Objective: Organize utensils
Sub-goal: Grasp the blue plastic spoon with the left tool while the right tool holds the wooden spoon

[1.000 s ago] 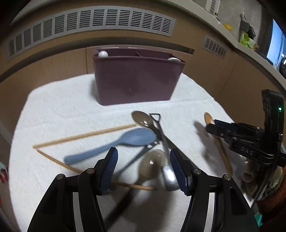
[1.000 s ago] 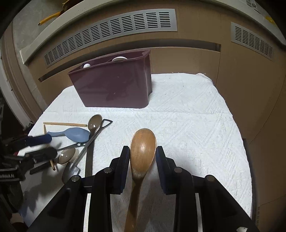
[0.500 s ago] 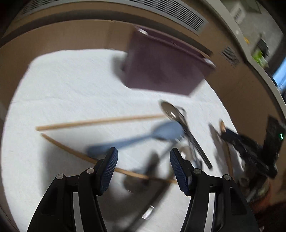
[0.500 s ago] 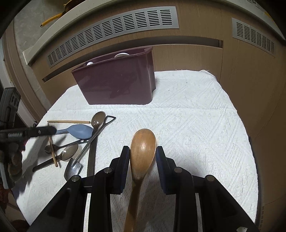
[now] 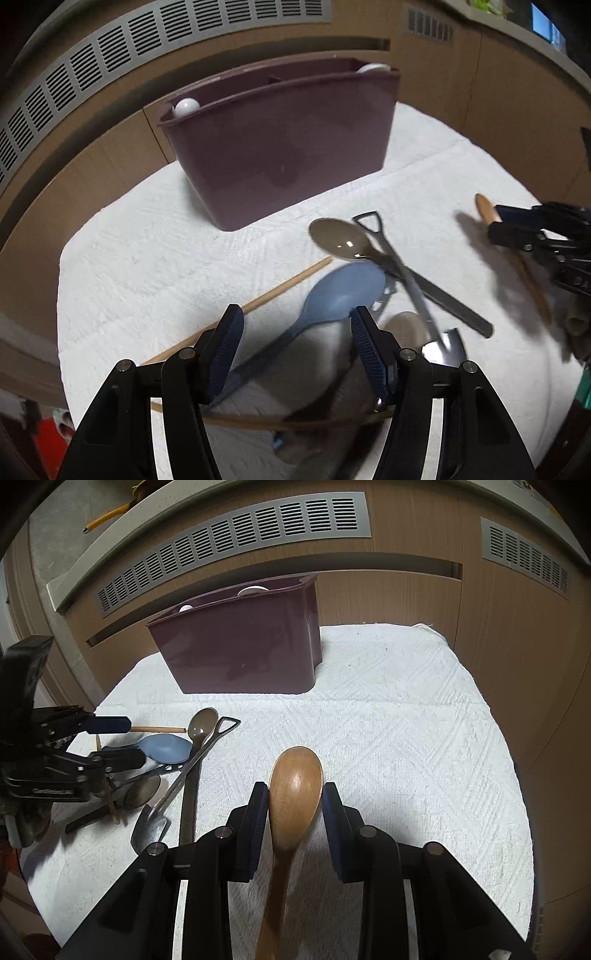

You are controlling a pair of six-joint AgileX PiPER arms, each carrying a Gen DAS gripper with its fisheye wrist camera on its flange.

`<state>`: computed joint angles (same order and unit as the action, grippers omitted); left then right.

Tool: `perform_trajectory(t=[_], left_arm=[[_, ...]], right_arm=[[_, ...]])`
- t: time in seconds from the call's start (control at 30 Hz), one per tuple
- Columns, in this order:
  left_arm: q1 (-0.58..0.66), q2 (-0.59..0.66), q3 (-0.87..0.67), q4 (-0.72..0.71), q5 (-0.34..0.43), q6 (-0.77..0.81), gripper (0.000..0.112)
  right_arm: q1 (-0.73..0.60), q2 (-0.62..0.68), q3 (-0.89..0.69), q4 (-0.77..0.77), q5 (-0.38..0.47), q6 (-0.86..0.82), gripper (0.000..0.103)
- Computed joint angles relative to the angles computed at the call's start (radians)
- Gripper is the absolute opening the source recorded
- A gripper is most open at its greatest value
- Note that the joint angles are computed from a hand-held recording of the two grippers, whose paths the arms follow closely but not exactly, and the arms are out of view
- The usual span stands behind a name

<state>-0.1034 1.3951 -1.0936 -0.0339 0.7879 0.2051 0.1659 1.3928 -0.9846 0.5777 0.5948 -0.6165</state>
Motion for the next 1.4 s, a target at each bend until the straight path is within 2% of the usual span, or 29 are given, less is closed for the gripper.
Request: perform_trajectory(t=[0.1, 0.23, 0.37, 0.53, 0.67, 0.73, 0.8, 0.9, 0.93, 1.07, 1.2, 1.3, 1.4], left_arm=[[0.024, 0.019, -0.008, -0.016, -0.005, 0.011, 0.061], [0.032, 0.044, -0.002, 0.140, -0.050, -0.141, 0.063], [0.149, 0.046, -0.004, 0.019, -0.034, -0.078, 0.063], [0.248, -0.020, 0.055, -0.159, 0.019, 0.106, 0.063], [0.225, -0.068, 0.082, -0.260, 0.119, 0.193, 0.063], [0.187, -0.073, 0.086, -0.303, 0.138, 0.218, 0.063], [0.153, -0.087, 0.086, -0.309, 0.123, 0.223, 0.063], [0.093, -0.058, 0.041, -0.241, 0.065, 0.166, 0.063], [0.063, -0.041, 0.017, -0.211, 0.058, 0.124, 0.062], [0.010, 0.072, -0.073, -0.124, 0.055, 0.082, 0.049], [-0.062, 0.112, -0.082, 0.021, 0.029, 0.032, 0.048], [-0.081, 0.128, -0.104, 0.088, 0.028, -0.022, 0.048], [-0.043, 0.123, -0.098, 0.102, 0.007, -0.059, 0.048]], right_arm=[[-0.001, 0.003, -0.003, 0.000, 0.006, 0.001, 0.028], [0.006, 0.003, -0.004, -0.015, 0.005, 0.016, 0.028], [0.008, 0.005, -0.007, -0.025, 0.008, 0.028, 0.028], [0.011, 0.010, -0.013, -0.035, 0.012, 0.035, 0.028], [0.021, 0.009, -0.013, -0.057, 0.006, 0.058, 0.028], [0.025, 0.007, -0.011, -0.065, 0.001, 0.067, 0.028], [0.026, 0.005, -0.010, -0.067, 0.000, 0.066, 0.028], [0.026, 0.003, -0.007, -0.066, -0.003, 0.065, 0.028], [0.024, 0.001, -0.005, -0.062, -0.004, 0.061, 0.028], [0.020, 0.000, -0.003, -0.050, -0.003, 0.049, 0.028], [0.015, -0.001, -0.001, -0.035, 0.001, 0.035, 0.028], [0.013, -0.001, -0.003, -0.033, 0.005, 0.033, 0.028], [0.018, 0.006, -0.011, -0.053, 0.009, 0.048, 0.028]])
